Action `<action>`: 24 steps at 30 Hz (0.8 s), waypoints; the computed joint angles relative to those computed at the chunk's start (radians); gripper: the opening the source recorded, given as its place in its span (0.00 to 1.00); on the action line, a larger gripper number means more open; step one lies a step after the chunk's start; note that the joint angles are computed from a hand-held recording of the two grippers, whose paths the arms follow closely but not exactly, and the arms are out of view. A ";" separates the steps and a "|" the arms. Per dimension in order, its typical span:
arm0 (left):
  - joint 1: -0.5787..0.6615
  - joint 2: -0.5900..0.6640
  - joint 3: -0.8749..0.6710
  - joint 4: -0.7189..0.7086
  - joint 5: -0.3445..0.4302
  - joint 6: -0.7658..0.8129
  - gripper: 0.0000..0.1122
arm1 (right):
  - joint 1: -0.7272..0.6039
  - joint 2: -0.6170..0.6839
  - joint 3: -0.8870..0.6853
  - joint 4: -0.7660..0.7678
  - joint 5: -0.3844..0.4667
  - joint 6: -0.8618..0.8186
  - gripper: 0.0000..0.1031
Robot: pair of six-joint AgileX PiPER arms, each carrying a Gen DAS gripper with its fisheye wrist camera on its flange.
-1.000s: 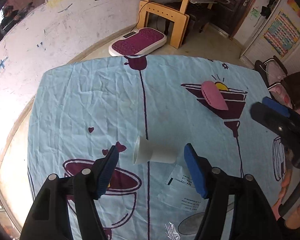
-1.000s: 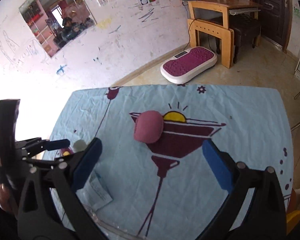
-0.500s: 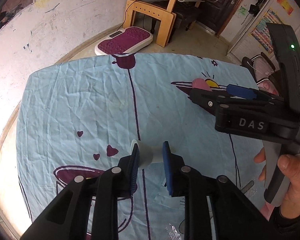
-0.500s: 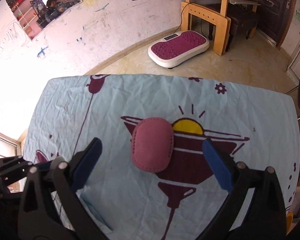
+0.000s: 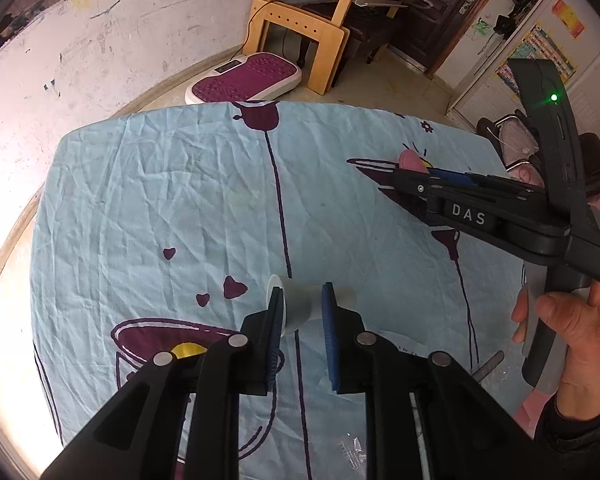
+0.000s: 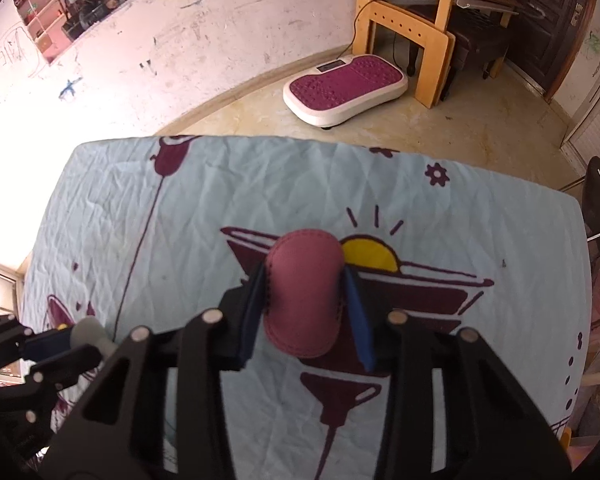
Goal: Collect trash
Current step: 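Grasp the small white cup with left tool while right tool grasps the pink sponge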
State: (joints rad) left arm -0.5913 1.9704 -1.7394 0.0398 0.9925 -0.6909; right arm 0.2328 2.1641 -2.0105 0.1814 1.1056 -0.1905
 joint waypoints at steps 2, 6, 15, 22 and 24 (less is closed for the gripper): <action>-0.001 -0.006 0.009 0.001 -0.003 -0.001 0.14 | -0.015 -0.020 0.024 0.025 -0.012 -0.020 0.31; 0.000 -0.029 0.044 -0.008 -0.018 0.002 0.11 | -0.037 -0.067 0.080 0.078 -0.030 -0.059 0.31; 0.010 -0.092 0.118 -0.037 -0.047 0.018 0.04 | -0.093 -0.173 0.198 0.193 -0.069 -0.158 0.31; 0.003 -0.157 0.167 -0.001 -0.054 -0.018 0.02 | -0.143 -0.261 0.293 0.275 -0.096 -0.233 0.31; -0.005 -0.166 0.159 0.012 -0.039 -0.028 0.02 | -0.164 -0.286 0.321 0.308 -0.101 -0.260 0.31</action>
State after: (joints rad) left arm -0.5961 1.8046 -1.5807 0.0520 0.9534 -0.7190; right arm 0.0691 1.8786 -1.6897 0.4890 1.0050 -0.4504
